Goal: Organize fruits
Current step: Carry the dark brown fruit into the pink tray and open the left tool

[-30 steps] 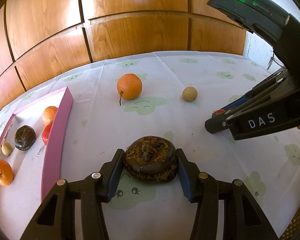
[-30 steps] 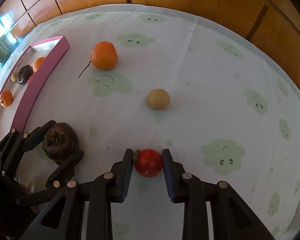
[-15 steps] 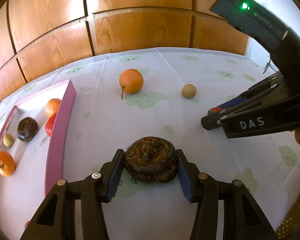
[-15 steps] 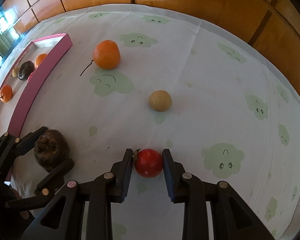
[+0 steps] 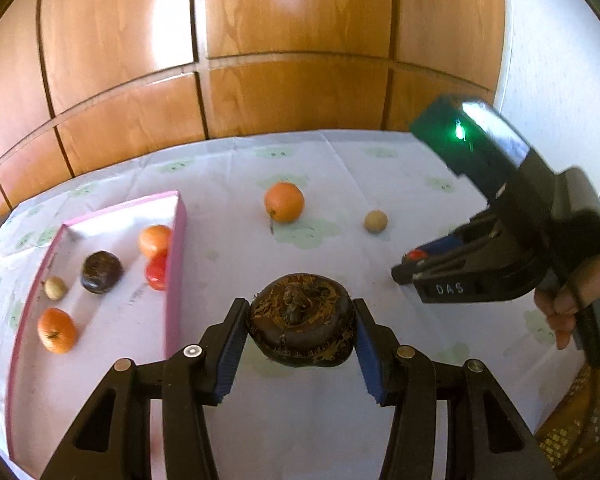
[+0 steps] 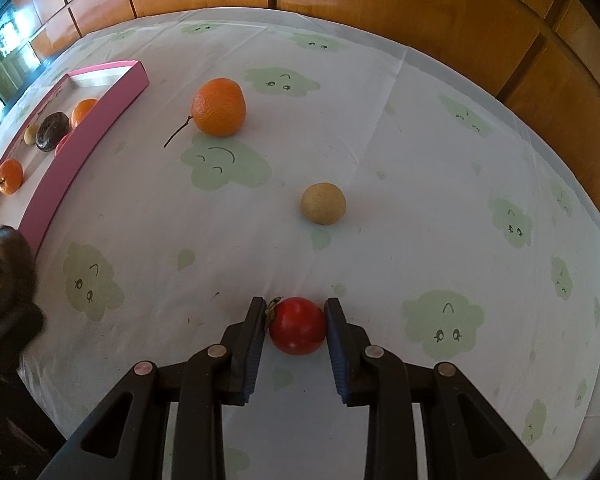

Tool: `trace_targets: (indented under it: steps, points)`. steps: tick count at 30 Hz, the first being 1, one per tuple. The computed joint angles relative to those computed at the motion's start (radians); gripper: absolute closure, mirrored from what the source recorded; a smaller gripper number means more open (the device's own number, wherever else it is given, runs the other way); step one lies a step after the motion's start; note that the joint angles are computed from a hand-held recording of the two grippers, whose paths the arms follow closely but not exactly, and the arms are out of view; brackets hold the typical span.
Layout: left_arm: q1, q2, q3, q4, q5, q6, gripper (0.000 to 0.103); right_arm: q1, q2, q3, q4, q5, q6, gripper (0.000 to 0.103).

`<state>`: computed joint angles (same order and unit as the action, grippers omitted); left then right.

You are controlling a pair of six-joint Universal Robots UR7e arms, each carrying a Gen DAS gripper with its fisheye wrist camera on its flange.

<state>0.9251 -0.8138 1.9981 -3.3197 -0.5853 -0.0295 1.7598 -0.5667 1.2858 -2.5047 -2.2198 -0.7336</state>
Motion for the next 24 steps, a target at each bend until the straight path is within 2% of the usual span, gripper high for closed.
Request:
trace_targets:
  steps: [5, 9, 16, 24]
  points:
    - [-0.006, -0.068, 0.047, 0.014, 0.008, -0.048, 0.052, 0.003, -0.001, 0.014, -0.028, -0.009, -0.016, 0.074]
    - [0.017, -0.144, 0.073, 0.050, 0.004, -0.118, 0.052, 0.005, -0.002, 0.019, -0.034, -0.011, -0.021, 0.074]
    - [0.104, -0.300, 0.106, 0.109, -0.029, -0.289, 0.052, 0.004, 0.001, 0.012, -0.026, -0.012, -0.017, 0.073]
    - [0.214, -0.332, 0.032, 0.209, -0.060, -0.339, 0.052, 0.007, 0.002, 0.012, -0.033, -0.018, -0.032, 0.073]
